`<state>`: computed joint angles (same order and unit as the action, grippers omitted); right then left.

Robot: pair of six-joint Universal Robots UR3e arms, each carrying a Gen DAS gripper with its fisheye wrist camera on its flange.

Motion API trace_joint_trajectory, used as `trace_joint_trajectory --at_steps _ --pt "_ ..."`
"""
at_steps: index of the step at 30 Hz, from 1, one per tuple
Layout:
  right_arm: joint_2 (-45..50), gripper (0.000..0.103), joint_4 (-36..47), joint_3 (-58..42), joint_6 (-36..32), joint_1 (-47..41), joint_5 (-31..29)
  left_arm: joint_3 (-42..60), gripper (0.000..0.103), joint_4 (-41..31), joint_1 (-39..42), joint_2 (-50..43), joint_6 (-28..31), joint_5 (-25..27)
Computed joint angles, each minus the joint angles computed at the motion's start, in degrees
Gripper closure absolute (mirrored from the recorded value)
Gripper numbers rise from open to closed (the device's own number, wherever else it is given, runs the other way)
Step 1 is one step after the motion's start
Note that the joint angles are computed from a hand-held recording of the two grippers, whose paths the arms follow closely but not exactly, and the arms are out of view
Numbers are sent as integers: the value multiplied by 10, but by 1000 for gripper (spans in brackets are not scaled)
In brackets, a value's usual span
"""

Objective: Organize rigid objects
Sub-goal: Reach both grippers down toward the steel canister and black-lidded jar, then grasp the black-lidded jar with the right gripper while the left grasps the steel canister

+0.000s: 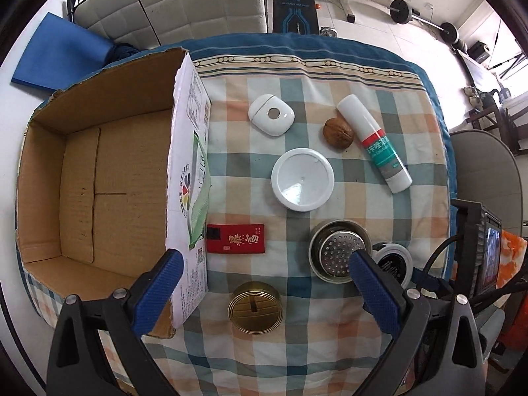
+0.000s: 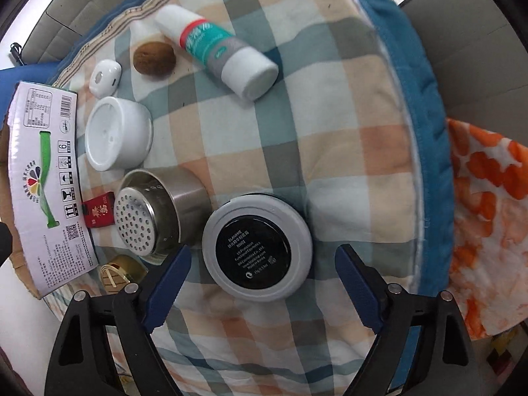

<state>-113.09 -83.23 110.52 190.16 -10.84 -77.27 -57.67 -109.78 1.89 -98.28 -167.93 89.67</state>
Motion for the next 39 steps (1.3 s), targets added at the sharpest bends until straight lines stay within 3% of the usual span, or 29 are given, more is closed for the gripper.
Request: trace_joint_trajectory --at_steps 7,14,20,23,26,29,31,34,39 --pt "16 25 -88 82 -9 27 -6 -21 0 28 -28 -15 -14 16" --pt "-113 25 45 93 -135 -119 -25 -48 0 29 -50 -47 -37 -45" --pt "-177 25 102 113 -224 -209 -39 -70 4 42 -62 -100 -48 -89" --pt "-180 25 94 126 -219 -209 -41 -74 22 60 -75 -124 -50 -86" --pt "-182 25 83 140 -206 -203 -41 -85 34 94 -88 -137 -53 -63" --pt "-179 25 85 143 -198 -207 -41 -86 34 103 -86 -155 -51 -66" --pt "-128 25 27 149 -182 -196 -40 -75 34 108 -97 -165 -52 -51" --pt "-133 25 35 151 -193 -212 -51 -58 34 110 -108 -178 -58 -38" --pt "-131 26 21 157 -134 -166 -63 -62 34 108 -101 -167 -55 -45"
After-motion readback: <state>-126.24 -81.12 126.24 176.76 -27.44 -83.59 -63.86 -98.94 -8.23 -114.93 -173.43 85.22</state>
